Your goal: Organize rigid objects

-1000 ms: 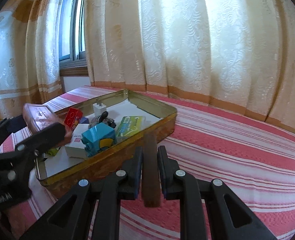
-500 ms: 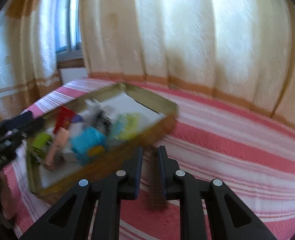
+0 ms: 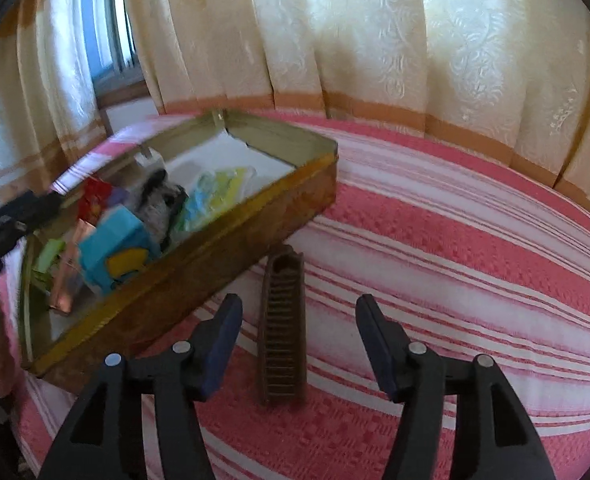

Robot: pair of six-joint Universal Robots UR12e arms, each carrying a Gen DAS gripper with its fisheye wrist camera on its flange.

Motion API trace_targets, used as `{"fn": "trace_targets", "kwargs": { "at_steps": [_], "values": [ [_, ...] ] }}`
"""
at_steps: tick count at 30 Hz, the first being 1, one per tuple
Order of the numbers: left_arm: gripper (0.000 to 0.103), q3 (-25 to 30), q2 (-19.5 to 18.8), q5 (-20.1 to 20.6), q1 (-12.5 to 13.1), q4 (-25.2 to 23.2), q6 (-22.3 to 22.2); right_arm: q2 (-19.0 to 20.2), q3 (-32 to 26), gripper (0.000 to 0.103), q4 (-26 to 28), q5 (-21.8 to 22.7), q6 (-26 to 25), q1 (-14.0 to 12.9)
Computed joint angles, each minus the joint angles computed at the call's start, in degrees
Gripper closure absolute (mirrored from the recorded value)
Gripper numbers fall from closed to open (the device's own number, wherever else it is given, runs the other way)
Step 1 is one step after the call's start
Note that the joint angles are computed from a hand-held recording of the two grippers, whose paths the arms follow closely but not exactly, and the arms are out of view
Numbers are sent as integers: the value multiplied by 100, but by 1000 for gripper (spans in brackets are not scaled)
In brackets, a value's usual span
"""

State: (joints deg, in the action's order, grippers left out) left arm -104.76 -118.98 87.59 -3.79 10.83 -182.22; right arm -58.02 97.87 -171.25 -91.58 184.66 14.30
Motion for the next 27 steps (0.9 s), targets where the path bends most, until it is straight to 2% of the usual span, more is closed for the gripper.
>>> {"fn": "trace_targets", "kwargs": {
  "at_steps": [3, 4, 5, 7, 11, 16, 19, 27],
  "values": [
    [0, -5, 5, 11, 9, 17, 8, 53, -85, 43, 245, 142, -61, -11],
    [0, -12, 12, -9, 23, 36, 3, 66, -114, 51, 341, 113, -90, 1],
    [0, -26, 20, -22, 40, 82, -13, 67, -122, 70, 345, 11, -153, 28],
    [0, -41, 37, -12, 80, 158, -81, 50, -127, 76, 396, 36, -221, 33],
    [0, -74, 84, 18, 197, 245, -259, 5, -58, 76, 117, -187, -224, 65],
    [0, -68, 97, 131, 299, 217, -383, -112, -32, 76, -401, -154, -148, 67],
    [0, -82, 105, 110, 326, 211, -431, -117, -163, 76, -538, 69, -259, 113],
    [0, -211, 203, 123, 333, 274, -243, 169, -765, 76, -332, 592, -528, 328]
  ]
}}
